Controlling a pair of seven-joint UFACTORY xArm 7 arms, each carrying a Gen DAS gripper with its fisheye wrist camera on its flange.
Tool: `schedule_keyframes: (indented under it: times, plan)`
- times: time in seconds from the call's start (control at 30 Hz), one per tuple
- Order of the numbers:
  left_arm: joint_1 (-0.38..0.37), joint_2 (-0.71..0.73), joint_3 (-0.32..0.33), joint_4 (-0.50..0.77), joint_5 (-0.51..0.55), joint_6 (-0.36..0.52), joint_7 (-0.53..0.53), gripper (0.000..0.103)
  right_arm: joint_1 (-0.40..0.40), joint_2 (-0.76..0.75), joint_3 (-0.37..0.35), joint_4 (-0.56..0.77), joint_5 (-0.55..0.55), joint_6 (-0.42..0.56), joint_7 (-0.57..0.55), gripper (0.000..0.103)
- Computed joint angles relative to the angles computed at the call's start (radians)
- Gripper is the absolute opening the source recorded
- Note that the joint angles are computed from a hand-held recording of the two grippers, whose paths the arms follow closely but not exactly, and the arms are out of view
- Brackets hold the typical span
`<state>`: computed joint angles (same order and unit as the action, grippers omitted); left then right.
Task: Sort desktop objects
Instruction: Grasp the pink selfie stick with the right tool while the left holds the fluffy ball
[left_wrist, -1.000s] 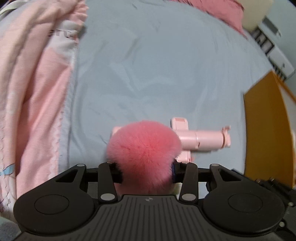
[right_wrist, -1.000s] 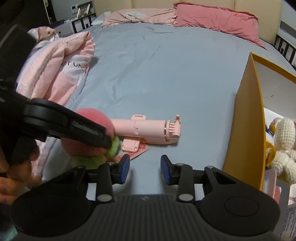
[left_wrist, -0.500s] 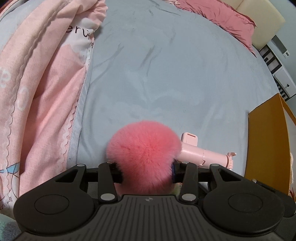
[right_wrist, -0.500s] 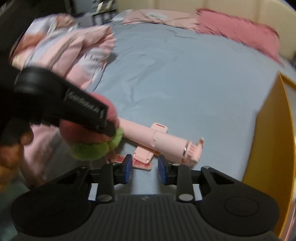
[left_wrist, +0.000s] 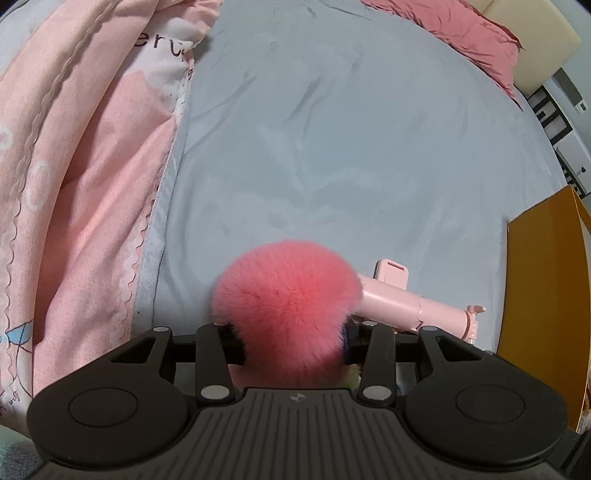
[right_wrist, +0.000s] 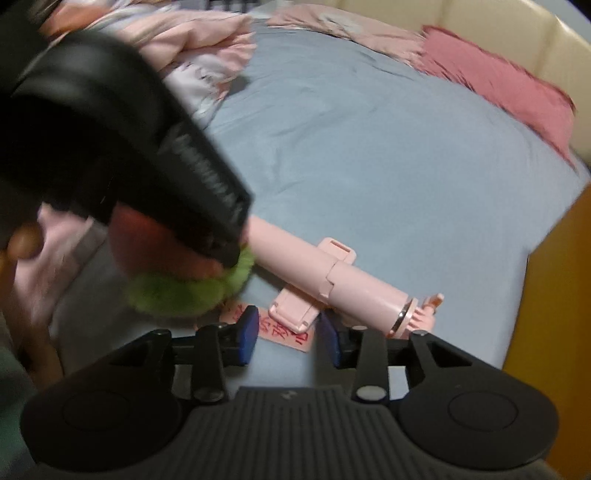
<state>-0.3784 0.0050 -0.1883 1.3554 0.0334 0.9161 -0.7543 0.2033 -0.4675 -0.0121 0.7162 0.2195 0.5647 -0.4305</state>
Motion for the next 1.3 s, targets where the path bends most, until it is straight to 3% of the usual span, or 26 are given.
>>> schedule_keyframes:
  times: [0.13, 0.27, 0.53, 0.73, 0.8, 0.83, 0.97, 1.07, 1.3]
  plan:
    - [-0.001, 0.01, 0.0, 0.008, 0.001, 0.006, 0.001, 0.048, -0.014, 0.034, 0.003, 0.019, 0.053, 0.007, 0.111, 0.039]
    - [-0.003, 0.008, 0.0, 0.004, 0.002, -0.007, 0.001, 0.048, -0.028, 0.033, 0.022, 0.021, 0.029, 0.001, 0.178, 0.032]
    - [0.001, -0.028, -0.002, -0.039, -0.025, -0.075, 0.034, 0.048, -0.012, -0.057, -0.04, 0.045, 0.09, 0.112, 0.183, 0.03]
    - [0.01, -0.051, 0.001, -0.066, -0.044, -0.106, 0.029, 0.048, -0.01, 0.015, -0.06, 0.146, 0.134, 0.161, 0.147, 0.029]
    - [0.012, -0.05, -0.002, -0.063, -0.028, -0.107, 0.018, 0.048, -0.01, 0.027, -0.075, 0.178, 0.151, 0.203, 0.103, 0.005]
    - [0.012, -0.049, -0.003, -0.061, -0.022, -0.101, 0.015, 0.048, -0.019, 0.027, -0.07, 0.182, 0.142, 0.209, 0.086, 0.004]
    - [0.014, -0.044, -0.002, -0.06, -0.033, -0.108, 0.009, 0.048, -0.044, 0.112, -0.049, 0.252, 0.102, 0.237, 0.03, 0.007]
    - [0.016, -0.034, -0.001, -0.05, -0.023, -0.102, -0.01, 0.048, -0.05, 0.129, -0.048, 0.278, 0.086, 0.258, -0.081, 0.008]
    - [0.012, -0.011, 0.001, -0.025, 0.034, -0.124, -0.038, 0.048, -0.081, 0.256, -0.053, 0.468, 0.122, 0.373, -0.268, 0.014]
